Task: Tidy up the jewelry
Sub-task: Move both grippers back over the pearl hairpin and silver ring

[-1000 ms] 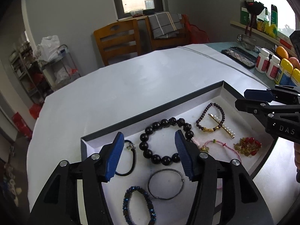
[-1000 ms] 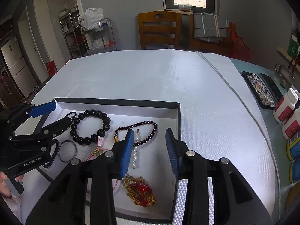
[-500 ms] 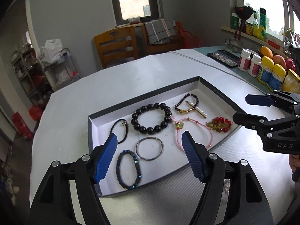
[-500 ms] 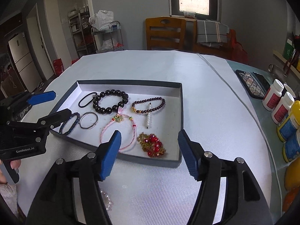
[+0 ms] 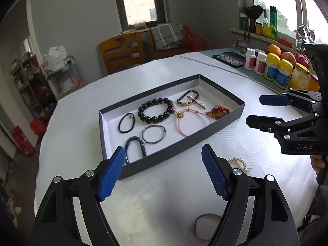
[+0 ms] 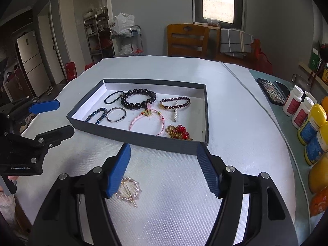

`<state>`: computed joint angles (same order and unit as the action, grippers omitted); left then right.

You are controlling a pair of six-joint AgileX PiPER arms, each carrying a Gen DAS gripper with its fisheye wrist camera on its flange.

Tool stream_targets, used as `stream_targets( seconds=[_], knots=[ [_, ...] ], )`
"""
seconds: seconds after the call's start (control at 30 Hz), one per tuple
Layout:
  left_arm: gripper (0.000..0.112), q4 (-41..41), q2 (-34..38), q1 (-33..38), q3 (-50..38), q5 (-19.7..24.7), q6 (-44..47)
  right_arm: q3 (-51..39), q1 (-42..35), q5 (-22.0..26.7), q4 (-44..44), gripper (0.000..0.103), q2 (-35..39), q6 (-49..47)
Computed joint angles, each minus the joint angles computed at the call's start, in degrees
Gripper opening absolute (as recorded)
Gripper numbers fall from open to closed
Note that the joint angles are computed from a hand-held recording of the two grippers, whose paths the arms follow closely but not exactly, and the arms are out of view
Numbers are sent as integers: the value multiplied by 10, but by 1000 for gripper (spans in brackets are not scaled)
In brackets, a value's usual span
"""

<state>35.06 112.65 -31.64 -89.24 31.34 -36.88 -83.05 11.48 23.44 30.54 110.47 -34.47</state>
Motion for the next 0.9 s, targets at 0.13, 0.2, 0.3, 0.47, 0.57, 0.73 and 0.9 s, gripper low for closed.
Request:
stream_targets(
  seconds=[0.13, 0.2, 0.3, 0.47, 0.57, 0.73, 0.9],
  knots=[
    [80, -9, -20, 3, 40, -16, -3, 28, 1, -10, 17, 67, -12, -20],
    [80, -10, -27, 3, 60, -23, -9, 39, 2, -12, 28, 67, -16, -33],
    [80, -13, -36, 5, 86, -33, -14, 59, 7, -20, 32, 67, -22, -44],
    [80, -20, -42, 10, 120, -41, -16, 79, 10, -29, 31, 68, -18, -52],
    [80, -30, -43, 13, 136, -44, -11, 87, 9, -32, 29, 68, -15, -51],
    [80, -83, -49, 18, 167, -66, 33, 99, 11, -37, 25, 68, -17, -54],
    [80, -146, -57, 11, 196, -89, 93, 105, 10, -22, 51, 68, -16, -86]
  ],
)
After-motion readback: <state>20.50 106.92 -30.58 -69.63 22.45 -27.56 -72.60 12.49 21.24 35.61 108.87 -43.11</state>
